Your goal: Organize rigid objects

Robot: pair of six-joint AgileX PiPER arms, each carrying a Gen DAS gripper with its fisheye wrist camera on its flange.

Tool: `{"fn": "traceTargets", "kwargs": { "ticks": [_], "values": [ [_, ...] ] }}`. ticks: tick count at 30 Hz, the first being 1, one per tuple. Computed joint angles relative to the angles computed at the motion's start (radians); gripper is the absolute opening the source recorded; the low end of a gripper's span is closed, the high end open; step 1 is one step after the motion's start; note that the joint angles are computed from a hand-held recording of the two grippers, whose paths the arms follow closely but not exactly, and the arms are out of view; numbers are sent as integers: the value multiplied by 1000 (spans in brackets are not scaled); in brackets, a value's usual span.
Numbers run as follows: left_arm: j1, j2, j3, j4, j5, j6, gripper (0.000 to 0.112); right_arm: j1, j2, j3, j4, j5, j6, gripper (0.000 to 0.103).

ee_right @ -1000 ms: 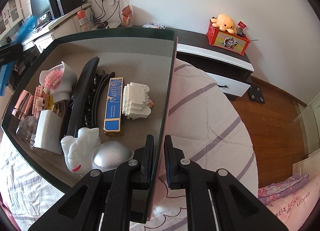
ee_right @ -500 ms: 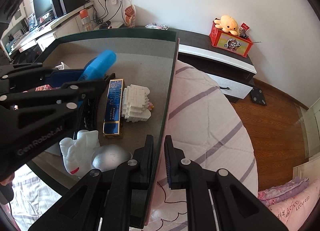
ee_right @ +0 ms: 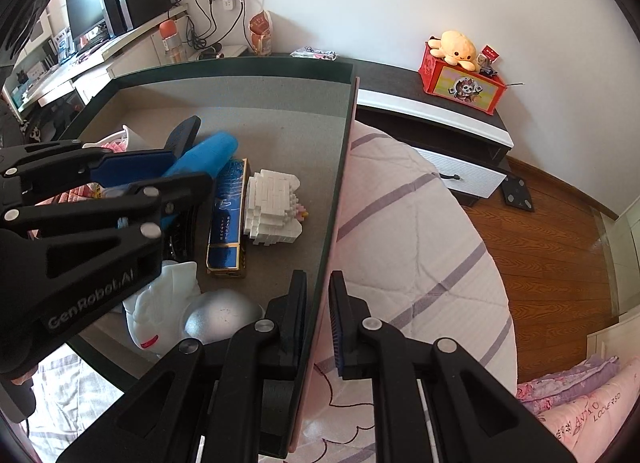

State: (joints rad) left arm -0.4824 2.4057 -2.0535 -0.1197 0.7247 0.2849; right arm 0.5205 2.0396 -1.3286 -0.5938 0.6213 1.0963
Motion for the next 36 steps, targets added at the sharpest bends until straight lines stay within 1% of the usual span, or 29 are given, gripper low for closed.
{"fn": "traceTargets", "kwargs": {
  "ticks": [1, 2, 3, 4, 6, 8, 9, 11, 13, 20, 23, 24, 25, 26, 27, 28, 29, 30, 31, 32, 33, 36],
  "values": [
    [-2, -11, 21, 9, -15, -2, 63, 0, 0, 0, 0, 1, 1, 11],
    [-2, -20, 36, 11, -24, 1, 72, 0, 1, -1, 1, 2, 2, 11],
    [0, -41, 74, 5, -52, 8, 85, 2, 1, -3, 1, 5, 1, 11],
    [2, -59, 106, 2, -78, 9, 90, 3, 2, -4, 1, 7, 2, 11],
    [4, -87, 152, 6, -111, 10, 92, 5, -1, 1, -3, 6, 8, 11],
    [6, -110, 182, 22, -130, -7, 98, 6, -1, 2, -1, 8, 9, 11],
    [7, -133, 216, 34, -156, -20, 99, 6, -1, 2, 0, 10, 10, 11],
    [20, -170, 271, -1, -194, 20, 100, 9, -3, 2, 1, 15, 12, 11],
    [33, -205, 321, -8, -230, 26, 103, 11, -5, 3, 2, 17, 16, 11],
    [85, -314, 471, -34, -325, 66, 103, 26, -23, 16, -28, 31, 59, 11],
    [98, -356, 533, -6, -369, 49, 103, 52, -51, 27, -89, 60, 134, 12],
    [103, -367, 547, 7, -376, 37, 103, 68, -65, 29, -123, 77, 171, 15],
    [107, -377, 561, 29, -387, 17, 103, 83, -75, 27, -148, 98, 197, 22],
    [112, -388, 577, 35, -398, 12, 103, 105, -86, 22, -186, 127, 236, 51],
    [120, -398, 592, 7, -405, 37, 103, 123, -94, 20, -219, 143, 268, 84],
    [132, -406, 601, -49, -405, 87, 103, 142, -103, 18, -256, 158, 299, 93],
    [144, -412, 608, -97, -402, 125, 103, 164, -112, 18, -294, 173, 327, 95],
    [155, -420, 617, -131, -401, 151, 103, 189, -107, -2, -319, 223, 337, 96],
    [165, -432, 634, -150, -411, 164, 103, 204, -106, -12, -338, 250, 343, 97],
    [170, -442, 650, -152, -422, 162, 103, 218, -105, -20, -353, 272, 351, 103],
    [178, -450, 660, -162, -420, 172, 103, 230, -105, -24, -366, 290, 363, 103],
    [194, -473, 698, -196, -434, 208, 103, 235, -131, -5, -384, 269, 395, 103]
  ]
}}
